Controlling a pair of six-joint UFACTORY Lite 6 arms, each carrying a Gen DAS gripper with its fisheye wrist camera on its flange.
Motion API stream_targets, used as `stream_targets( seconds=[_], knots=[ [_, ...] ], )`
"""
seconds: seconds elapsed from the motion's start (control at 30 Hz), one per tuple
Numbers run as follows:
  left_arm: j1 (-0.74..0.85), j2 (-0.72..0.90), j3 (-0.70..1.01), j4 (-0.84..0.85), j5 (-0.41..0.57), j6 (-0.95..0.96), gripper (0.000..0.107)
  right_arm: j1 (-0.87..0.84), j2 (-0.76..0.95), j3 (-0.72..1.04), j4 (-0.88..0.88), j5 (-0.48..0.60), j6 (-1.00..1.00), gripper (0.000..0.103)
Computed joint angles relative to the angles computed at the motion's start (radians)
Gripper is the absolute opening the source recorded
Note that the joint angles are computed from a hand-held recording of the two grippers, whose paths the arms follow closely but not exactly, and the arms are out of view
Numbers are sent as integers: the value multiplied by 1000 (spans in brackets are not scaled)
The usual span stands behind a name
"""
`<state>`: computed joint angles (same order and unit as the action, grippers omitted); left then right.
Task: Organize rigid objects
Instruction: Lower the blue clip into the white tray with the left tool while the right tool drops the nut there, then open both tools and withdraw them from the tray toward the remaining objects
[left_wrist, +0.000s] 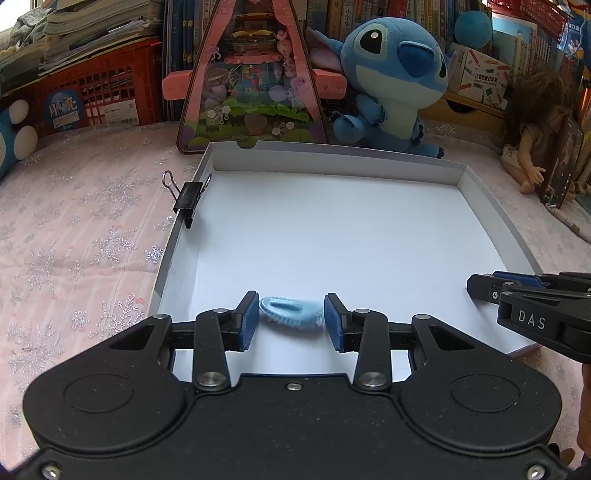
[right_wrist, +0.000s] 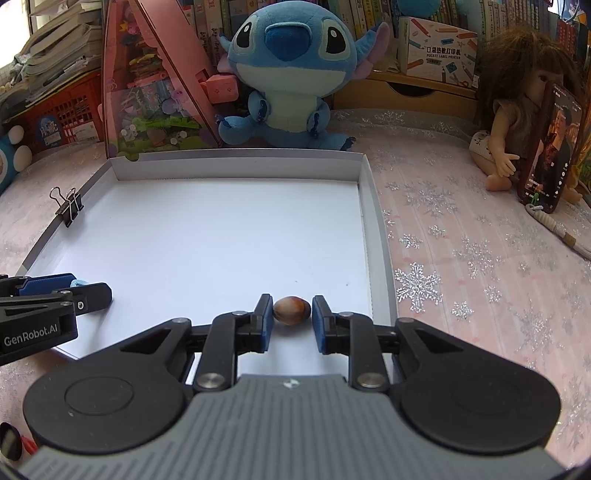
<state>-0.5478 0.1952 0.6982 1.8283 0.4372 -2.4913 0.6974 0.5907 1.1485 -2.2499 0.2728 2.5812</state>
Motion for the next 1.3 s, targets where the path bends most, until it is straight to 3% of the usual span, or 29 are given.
stream_targets(
  seconds=[0.07,0.2,0.33,0.47,0.77,0.97,1.3],
  knots=[
    [9,-14,-11,25,-13,-27,41,-3,-8,-11,-37,2,39,46],
    [1,-54,-46,79,-13,-73,51,-1,-41,-48,-108,27,106,55],
    [-64,-101,-83,47,65,-40,69,9,-94,-102,-163,63,145,65],
    [-118,-173,-131,12,110,-11,75,18,-159,-176,-228,106,200,77],
    [-264,-347,-255,-85,213,26,78,32,-303,-352,-396,203,383,87],
    [-325,-438,-321,-107,228,2,78,83,-386,-448,-350,301,345,94],
    [-519,-554,-410,-230,334,22,78,187,-504,-621,-280,461,287,103]
  ],
)
